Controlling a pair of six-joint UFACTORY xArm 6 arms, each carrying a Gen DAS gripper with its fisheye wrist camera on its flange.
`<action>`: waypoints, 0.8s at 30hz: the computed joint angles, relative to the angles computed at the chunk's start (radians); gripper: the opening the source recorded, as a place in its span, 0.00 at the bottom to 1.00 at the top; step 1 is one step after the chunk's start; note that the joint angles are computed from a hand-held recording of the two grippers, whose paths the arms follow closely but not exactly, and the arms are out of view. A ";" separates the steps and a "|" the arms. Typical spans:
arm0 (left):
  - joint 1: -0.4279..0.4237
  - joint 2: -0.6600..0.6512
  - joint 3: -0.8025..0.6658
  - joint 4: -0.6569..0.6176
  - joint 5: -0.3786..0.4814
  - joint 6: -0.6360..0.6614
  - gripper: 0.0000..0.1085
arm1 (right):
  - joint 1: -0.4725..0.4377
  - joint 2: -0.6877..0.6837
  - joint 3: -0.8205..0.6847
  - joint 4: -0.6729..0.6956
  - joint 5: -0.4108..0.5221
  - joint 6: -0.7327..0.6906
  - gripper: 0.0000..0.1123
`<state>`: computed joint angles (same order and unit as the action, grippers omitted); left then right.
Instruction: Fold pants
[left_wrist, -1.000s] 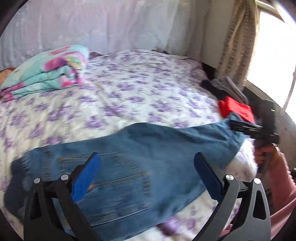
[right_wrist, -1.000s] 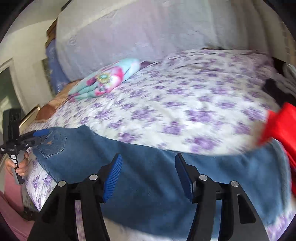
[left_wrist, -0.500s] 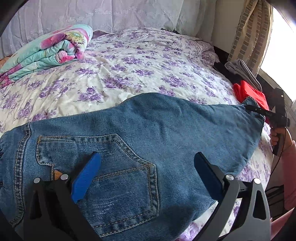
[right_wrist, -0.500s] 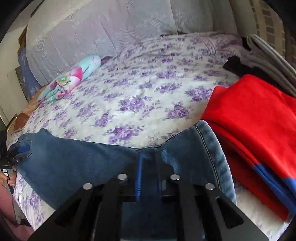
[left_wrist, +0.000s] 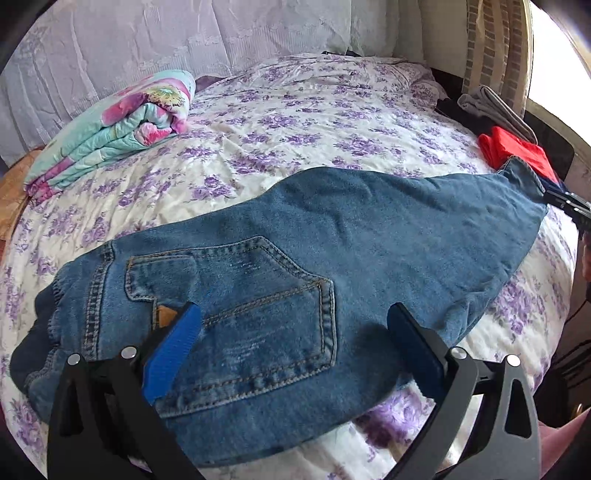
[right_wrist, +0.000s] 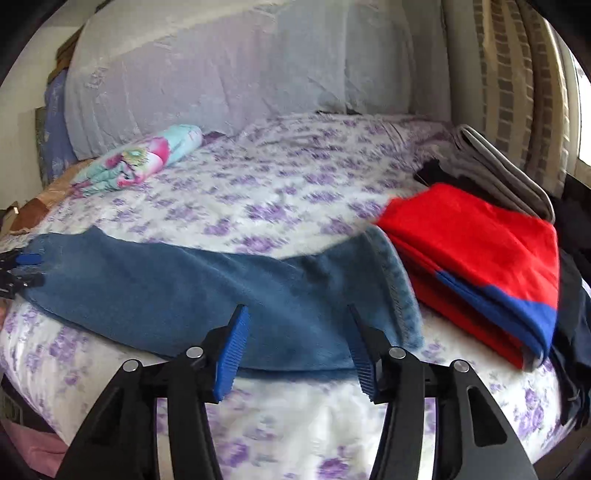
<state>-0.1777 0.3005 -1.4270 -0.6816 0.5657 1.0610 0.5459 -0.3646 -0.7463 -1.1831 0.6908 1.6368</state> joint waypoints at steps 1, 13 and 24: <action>-0.008 -0.017 0.029 0.008 -0.042 -0.005 0.91 | 0.004 0.018 -0.015 -0.040 -0.023 0.035 0.54; 0.068 -0.147 0.148 -0.155 -0.093 0.119 0.91 | 0.077 0.129 -0.052 -0.021 0.031 0.174 0.65; 0.087 -0.052 0.131 0.040 -0.300 -0.101 0.91 | 0.143 0.511 -0.436 0.078 -0.045 -0.147 0.77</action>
